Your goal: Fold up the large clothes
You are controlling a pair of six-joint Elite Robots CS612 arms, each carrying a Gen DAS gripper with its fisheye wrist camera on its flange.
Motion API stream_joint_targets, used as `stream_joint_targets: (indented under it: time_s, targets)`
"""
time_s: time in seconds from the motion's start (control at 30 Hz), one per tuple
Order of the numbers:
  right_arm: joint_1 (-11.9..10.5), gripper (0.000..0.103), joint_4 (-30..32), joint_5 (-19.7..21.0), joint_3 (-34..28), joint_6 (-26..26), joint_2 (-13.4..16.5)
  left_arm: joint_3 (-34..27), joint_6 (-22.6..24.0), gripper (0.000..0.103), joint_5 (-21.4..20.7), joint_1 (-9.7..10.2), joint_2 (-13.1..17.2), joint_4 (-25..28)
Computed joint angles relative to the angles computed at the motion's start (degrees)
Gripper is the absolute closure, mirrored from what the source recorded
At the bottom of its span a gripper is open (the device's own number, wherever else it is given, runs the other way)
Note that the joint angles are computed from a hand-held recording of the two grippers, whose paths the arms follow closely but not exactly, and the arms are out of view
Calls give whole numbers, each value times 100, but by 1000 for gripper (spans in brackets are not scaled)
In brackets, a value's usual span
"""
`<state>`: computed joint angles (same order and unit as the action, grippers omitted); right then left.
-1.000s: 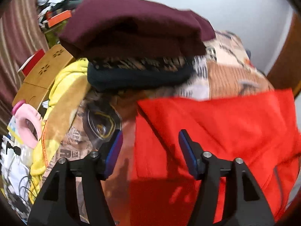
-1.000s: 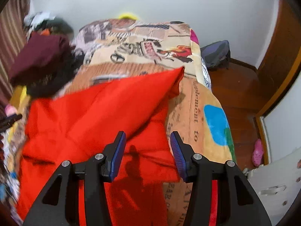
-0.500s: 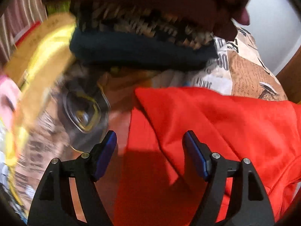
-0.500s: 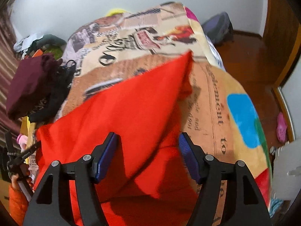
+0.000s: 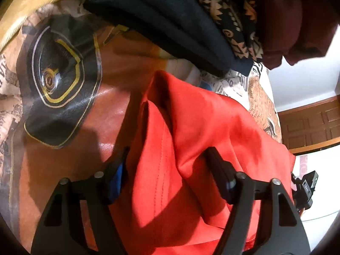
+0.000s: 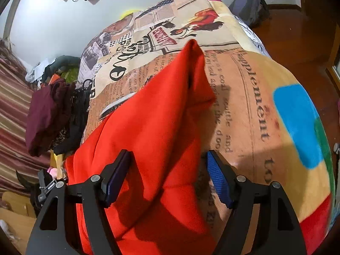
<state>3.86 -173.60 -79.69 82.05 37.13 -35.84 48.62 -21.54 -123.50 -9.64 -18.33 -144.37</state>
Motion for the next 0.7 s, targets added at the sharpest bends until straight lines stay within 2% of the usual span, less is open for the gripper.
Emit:
stream_joint_targets:
  time_s: [0.07, 0.1, 0.13, 0.17, 0.23, 0.37, 0.47, 0.6, 0.7]
  targets:
    - [5, 50, -56, 28, -12, -58, 6, 136, 116, 50, 178, -41, -113, -79]
    - [-4, 64, -106, 173, -15, -82, 11, 207, 187, 58, 302, -70, -174, -117]
    - [-14, 73, -83, 275, -31, -78, 16, 328, 348, 68, 566, -122, -278, -171]
    - [-10, 78, -77, 316, -32, -63, 8, 419, 486, 73, 756, -158, -356, -199]
    - [17, 87, -93, 273, -25, -110, -20, 610, 724, 93, 1001, -219, -518, -294]
    - [56, 90, -549, 188, 151, -111, -178, 922, 763, 94, 1159, -281, -801, -759]
    - [95, 91, -867, 110, 285, -174, -327, 1176, 720, 94, 927, -281, -1029, -1227]
    - [209, 92, -1087, -300, 435, -552, -568, 1536, 913, 95, 829, -331, -1392, -1906]
    - [239, 92, -1304, -492, 530, -694, -722, 1627, 927, 95, 904, -395, -1536, -2296]
